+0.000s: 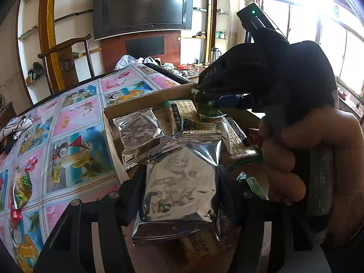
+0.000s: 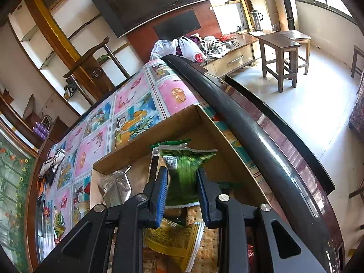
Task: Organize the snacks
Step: 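Lower the silver foil bag and green bag into the cardboard box, then open both grippers to release the bags and withdraw from the box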
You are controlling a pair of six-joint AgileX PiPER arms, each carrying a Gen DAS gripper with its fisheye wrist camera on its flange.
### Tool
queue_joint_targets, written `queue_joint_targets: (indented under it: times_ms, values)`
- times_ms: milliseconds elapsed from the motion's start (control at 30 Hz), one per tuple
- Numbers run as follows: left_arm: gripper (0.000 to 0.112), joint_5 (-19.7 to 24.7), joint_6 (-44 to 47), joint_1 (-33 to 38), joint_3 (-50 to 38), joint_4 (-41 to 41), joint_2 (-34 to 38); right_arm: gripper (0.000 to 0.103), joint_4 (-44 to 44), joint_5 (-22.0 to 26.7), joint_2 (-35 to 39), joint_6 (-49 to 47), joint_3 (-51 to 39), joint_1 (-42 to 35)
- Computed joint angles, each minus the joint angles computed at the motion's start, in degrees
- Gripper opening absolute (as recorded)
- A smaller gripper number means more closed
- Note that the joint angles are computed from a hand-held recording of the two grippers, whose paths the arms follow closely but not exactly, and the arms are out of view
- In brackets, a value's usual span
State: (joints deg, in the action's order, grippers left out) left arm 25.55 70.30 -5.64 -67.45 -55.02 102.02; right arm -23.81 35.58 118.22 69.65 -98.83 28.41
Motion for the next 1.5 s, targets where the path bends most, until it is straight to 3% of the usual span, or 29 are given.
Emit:
queue_joint_targets:
  times_ms: [333,467,800,1367,1500]
  values:
    - [0.063,1.38,1.43,0.93,0.10,-1.84,-0.41,0.029,-4.74,-2.09,-3.50,4.94,3.87,0.67]
    - [0.072,2.50,2.35,1.57,0.15,-3.05,-0.74,0.031,-7.35,-1.84,-4.19,7.25,4.42,1.26]
    - [0.074,2.15,5.81,2.51,1.44,-7.09,-2.56,0.033,-10.31,-3.36,-5.52,10.95,6.21,1.39]
    - [0.074,-8.88,14.73,3.25,4.14,-19.01,-5.22,0.033,-12.56,-3.06,-5.22,11.25,5.31,2.67]
    - [0.075,-12.76,22.54,2.86,5.06,-26.85,-5.63,0.033,-12.80,-2.95,-4.77,11.02,4.77,2.89]
